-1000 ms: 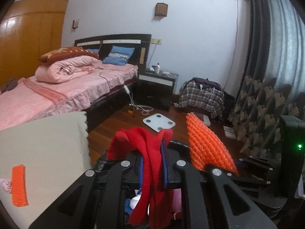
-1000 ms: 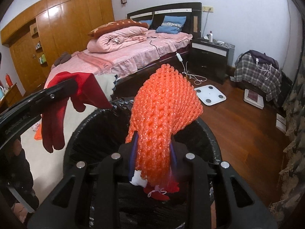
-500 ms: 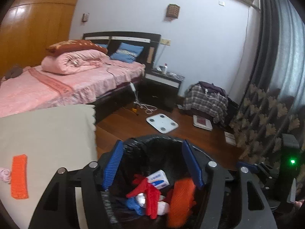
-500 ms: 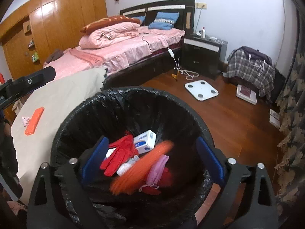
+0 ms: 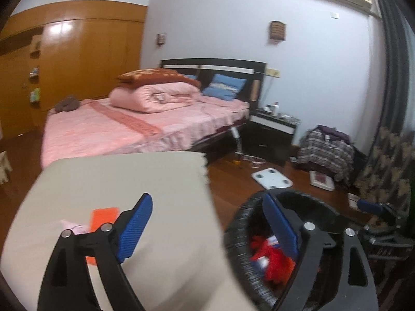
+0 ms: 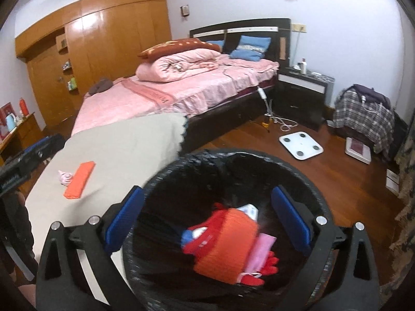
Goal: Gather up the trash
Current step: 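Move both tools back to the pink rolled cloth and small orange mesh pad, then grasp the pink rolled cloth with the left tool and lift it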
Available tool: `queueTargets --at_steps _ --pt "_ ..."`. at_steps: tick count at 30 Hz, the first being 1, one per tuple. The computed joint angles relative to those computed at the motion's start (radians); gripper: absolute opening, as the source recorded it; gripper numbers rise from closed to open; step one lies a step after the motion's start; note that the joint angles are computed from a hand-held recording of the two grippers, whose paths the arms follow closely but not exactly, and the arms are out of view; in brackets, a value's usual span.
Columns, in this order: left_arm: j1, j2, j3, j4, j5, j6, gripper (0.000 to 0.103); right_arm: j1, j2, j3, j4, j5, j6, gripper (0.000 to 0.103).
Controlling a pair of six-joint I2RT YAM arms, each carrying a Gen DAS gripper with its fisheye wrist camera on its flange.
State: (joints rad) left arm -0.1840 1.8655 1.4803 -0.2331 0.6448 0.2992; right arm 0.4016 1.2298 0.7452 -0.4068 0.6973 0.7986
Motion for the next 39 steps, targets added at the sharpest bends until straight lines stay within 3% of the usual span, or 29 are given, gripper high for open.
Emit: queueTargets --at_steps 8,15,24,33,39 --pt "0.138 0.078 0.065 0.01 -0.048 0.027 0.088 0.003 0.225 0.146 0.131 -0.05 -0.064 0.096" --pt "0.226 0.212 0.207 -0.006 -0.097 0.034 0.088 0.005 0.435 0.311 0.21 -0.092 -0.113 0.096" --pt "0.25 0.428 0.447 -0.07 -0.18 0.027 0.088 -0.015 0.706 0.581 0.203 -0.167 -0.149 0.096" --pt "0.226 0.672 0.776 -0.223 -0.221 0.028 0.088 -0.023 0.911 0.812 0.149 -0.209 -0.175 0.096" --pt "0.206 0.854 1.079 -0.399 -0.24 0.009 0.087 -0.03 0.961 0.868 0.112 -0.214 -0.161 0.096"
